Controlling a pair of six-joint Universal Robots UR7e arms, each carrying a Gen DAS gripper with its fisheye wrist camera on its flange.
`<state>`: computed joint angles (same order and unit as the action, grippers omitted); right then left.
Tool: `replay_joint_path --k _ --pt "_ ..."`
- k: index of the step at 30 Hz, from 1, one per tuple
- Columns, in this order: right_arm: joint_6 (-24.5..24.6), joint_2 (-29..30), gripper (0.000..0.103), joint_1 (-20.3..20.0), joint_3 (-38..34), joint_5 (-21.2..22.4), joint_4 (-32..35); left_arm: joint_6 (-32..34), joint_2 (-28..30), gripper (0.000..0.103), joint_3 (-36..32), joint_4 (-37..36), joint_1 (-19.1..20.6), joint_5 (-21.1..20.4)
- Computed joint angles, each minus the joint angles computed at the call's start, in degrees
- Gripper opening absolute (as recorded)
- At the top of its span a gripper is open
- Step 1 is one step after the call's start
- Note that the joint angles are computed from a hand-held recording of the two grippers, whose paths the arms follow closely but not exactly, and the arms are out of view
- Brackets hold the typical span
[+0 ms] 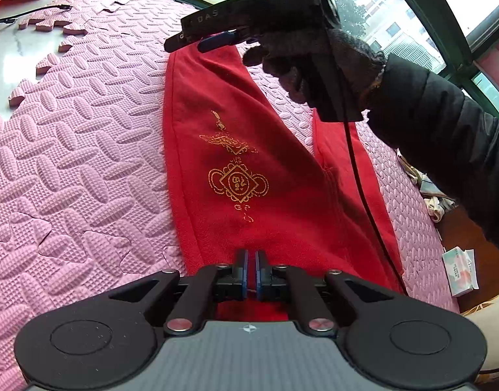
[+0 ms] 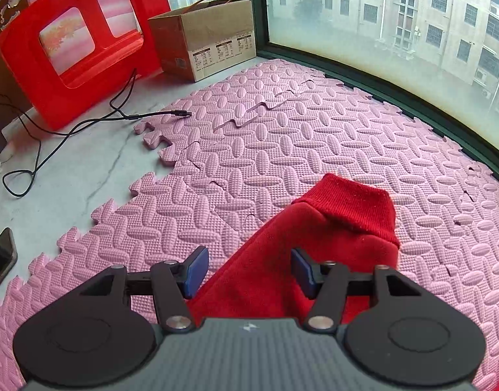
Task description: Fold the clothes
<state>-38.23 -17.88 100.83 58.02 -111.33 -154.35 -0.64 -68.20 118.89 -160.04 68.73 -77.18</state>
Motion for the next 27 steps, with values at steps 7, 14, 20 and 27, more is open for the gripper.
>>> replay_joint_path --k 7,14,20,27 --pt "-4.3 -8.6 0.058 0.4 10.4 -4.7 -1.5 0.6 -0.1 0.007 0.1 0.1 -0.8 1.2" --pt "-4.4 -20.7 0.058 -1.7 28.1 -7.8 -10.7 5.4 -0.8 0.037 2.8 -4.9 -5.6 4.5" --pt "-3.6 -28.1 0.062 -3.9 40.5 -8.0 -17.4 7.2 -0.8 0.049 5.3 -4.8 -9.3 2.5" --pt "-5.0 -34.5 0.063 -6.0 53.8 -5.4 -26.9 9.6 1.7 0.047 8.3 -7.4 -12.4 2.6"
